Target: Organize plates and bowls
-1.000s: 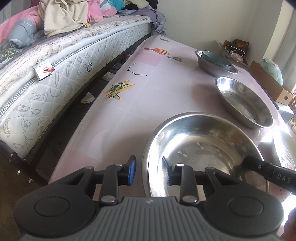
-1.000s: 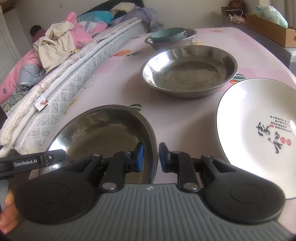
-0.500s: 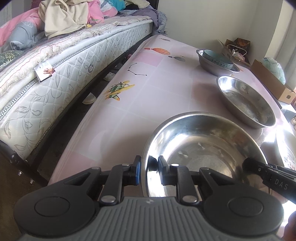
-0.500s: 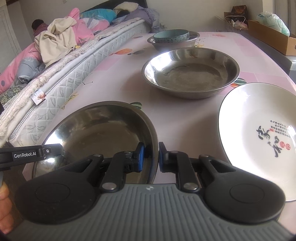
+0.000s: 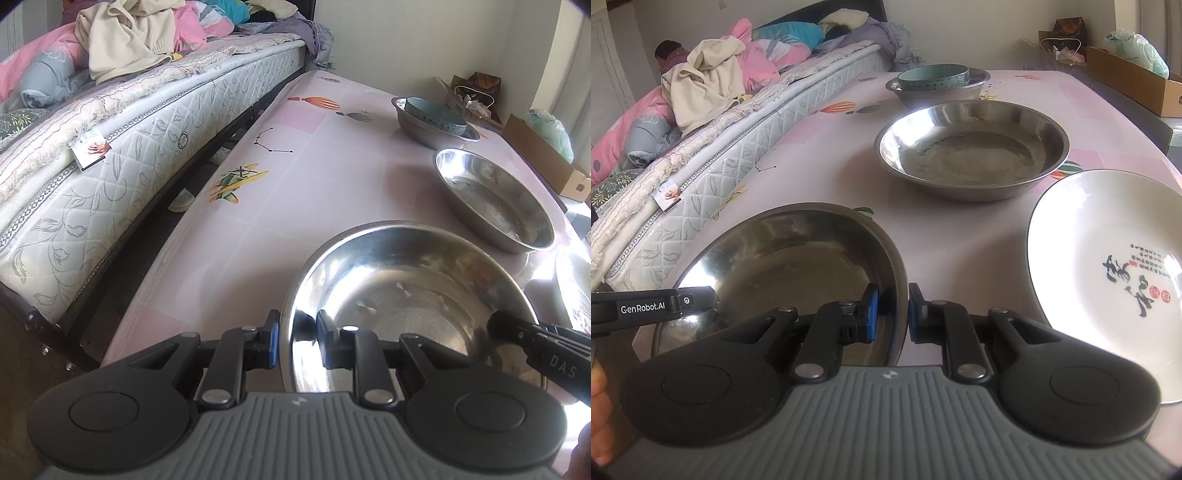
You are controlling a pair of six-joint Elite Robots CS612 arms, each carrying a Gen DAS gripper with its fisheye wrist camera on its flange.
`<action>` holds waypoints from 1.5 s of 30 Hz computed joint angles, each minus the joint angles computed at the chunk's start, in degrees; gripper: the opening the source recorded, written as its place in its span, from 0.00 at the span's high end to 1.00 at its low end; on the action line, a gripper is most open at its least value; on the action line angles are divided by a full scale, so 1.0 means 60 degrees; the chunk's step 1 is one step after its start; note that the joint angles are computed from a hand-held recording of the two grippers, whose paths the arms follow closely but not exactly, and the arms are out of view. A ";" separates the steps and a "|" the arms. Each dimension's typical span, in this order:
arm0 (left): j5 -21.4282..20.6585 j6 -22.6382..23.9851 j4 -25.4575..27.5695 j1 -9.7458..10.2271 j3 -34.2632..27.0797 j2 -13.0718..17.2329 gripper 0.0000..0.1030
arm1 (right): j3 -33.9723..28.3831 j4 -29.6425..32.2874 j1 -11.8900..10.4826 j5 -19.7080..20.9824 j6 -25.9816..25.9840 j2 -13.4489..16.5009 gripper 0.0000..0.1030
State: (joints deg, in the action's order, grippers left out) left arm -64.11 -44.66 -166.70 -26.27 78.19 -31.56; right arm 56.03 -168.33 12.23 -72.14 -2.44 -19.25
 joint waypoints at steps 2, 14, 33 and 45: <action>0.0002 0.0017 -0.0015 0.0000 0.0003 0.0001 0.79 | 0.0004 -0.0002 0.0000 0.0000 -0.0006 -0.0001 0.86; -0.0006 0.0049 -0.0088 -0.0004 0.0039 -0.0027 0.79 | 0.0017 -0.0094 -0.0001 -0.0022 -0.0077 0.0004 0.85; 0.0163 0.0170 -0.0373 -0.0067 0.0129 -0.0050 0.79 | 0.0102 -0.0195 -0.0034 0.0091 0.0065 -0.0039 0.85; 0.0189 0.0222 -0.0525 -0.0078 0.0176 -0.0063 0.79 | 0.0128 -0.0223 -0.0046 0.0118 0.0109 -0.0054 0.85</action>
State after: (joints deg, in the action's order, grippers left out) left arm -62.98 -43.33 -169.85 -26.74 79.25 -31.93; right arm 56.80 -169.67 11.96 -71.43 -1.78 -19.57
